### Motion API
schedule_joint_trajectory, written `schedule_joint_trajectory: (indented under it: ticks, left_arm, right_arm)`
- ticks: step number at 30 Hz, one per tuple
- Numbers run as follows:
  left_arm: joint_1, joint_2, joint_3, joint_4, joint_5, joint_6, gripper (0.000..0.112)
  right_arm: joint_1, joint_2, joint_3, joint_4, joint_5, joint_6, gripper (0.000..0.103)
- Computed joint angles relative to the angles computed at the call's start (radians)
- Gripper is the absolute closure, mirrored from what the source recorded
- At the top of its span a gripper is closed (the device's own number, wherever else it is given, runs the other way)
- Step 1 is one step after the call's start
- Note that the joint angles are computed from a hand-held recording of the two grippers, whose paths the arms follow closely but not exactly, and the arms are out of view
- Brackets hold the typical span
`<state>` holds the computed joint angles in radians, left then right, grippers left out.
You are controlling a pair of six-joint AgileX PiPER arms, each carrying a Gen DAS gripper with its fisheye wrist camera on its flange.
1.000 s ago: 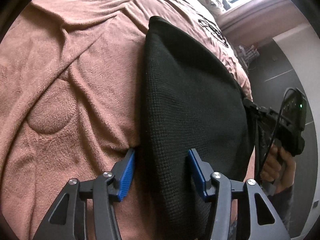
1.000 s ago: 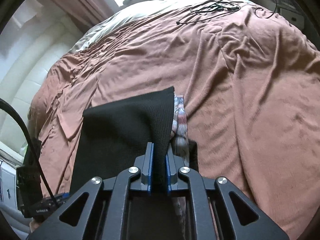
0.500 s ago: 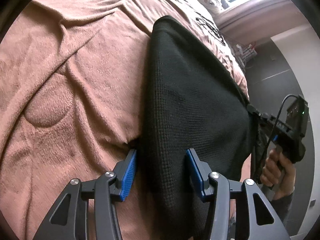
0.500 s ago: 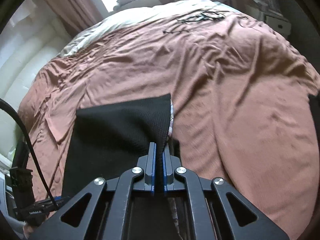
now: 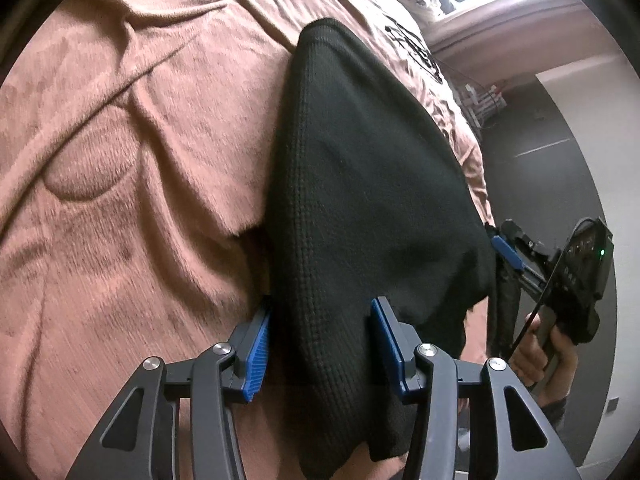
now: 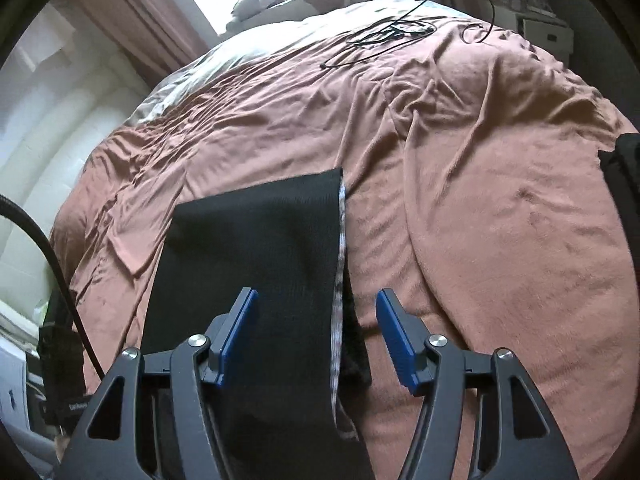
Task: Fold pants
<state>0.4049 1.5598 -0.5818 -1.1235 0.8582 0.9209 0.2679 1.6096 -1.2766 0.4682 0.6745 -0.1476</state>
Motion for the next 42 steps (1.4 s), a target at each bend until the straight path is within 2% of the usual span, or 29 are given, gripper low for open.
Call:
schedule_joint_trajectory:
  ticks: [5,6,7,8,10,12,16,19,21,24,29,31,35,38,40,41,42]
  left_arm:
    - [-0.013,-0.041,0.045,0.004,0.0,-0.001,0.062]
    - [-0.014,-0.046,0.05,0.004,0.002,-0.002,0.065]
    - [-0.013,-0.048,0.05,0.012,0.011,-0.011,0.066]
    - [-0.01,-0.051,0.052,0.015,0.019,-0.012,0.067]
    - [-0.006,-0.057,0.051,0.023,0.027,-0.014,0.066]
    - [0.009,-0.069,0.051,0.041,0.036,-0.017,0.066]
    - [0.042,-0.071,0.035,0.054,0.036,-0.015,0.065]
    - [0.055,-0.046,0.014,0.049,0.03,-0.012,0.065]
    - [0.063,-0.02,-0.003,0.031,0.024,0.007,0.065]
    - [0.068,0.013,-0.02,0.008,0.01,0.029,0.065]
    - [0.082,0.094,-0.053,-0.054,0.024,0.092,0.065]
    - [0.088,0.122,-0.067,-0.065,0.041,0.105,0.065]
    - [0.096,0.158,-0.062,-0.123,0.071,0.14,0.065]
    - [0.108,0.172,-0.029,-0.149,0.119,0.157,0.067]
    - [0.095,0.155,-0.018,-0.148,0.092,0.156,0.08]
    - [0.088,0.144,-0.016,-0.138,0.069,0.142,0.089]
    - [0.097,0.148,-0.018,-0.139,0.081,0.138,0.096]
  right_arm:
    - [0.028,-0.038,0.07,-0.055,0.024,-0.017,0.044]
    - [0.04,-0.037,0.072,-0.081,0.027,-0.007,0.044]
    - [0.059,-0.032,0.08,-0.137,0.024,0.027,0.047]
    - [0.075,-0.023,0.077,-0.187,0.021,0.065,0.057]
    - [0.083,-0.008,0.07,-0.212,0.016,0.087,0.063]
    - [0.09,0.002,0.053,-0.267,0.005,0.156,0.063]
    - [0.076,-0.01,0.054,-0.242,-0.014,0.172,0.063]
    - [0.047,-0.03,0.085,-0.097,-0.038,0.054,0.063]
    - [0.002,-0.03,0.107,0.055,-0.042,-0.078,0.059]
    - [-0.046,-0.012,0.126,0.208,-0.044,-0.228,0.037]
    - [-0.085,0.088,0.107,0.346,-0.029,-0.38,0.037]
    - [-0.1,0.141,0.072,0.402,0.005,-0.436,0.038]
    - [-0.122,0.234,0.002,0.457,0.061,-0.479,0.038]
    - [-0.12,0.266,-0.026,0.478,0.066,-0.491,0.041]
    - [-0.117,0.275,-0.028,0.494,0.061,-0.499,0.046]
    - [-0.121,0.277,-0.026,0.508,0.063,-0.505,0.053]
    - [-0.119,0.274,-0.019,0.521,0.061,-0.509,0.057]
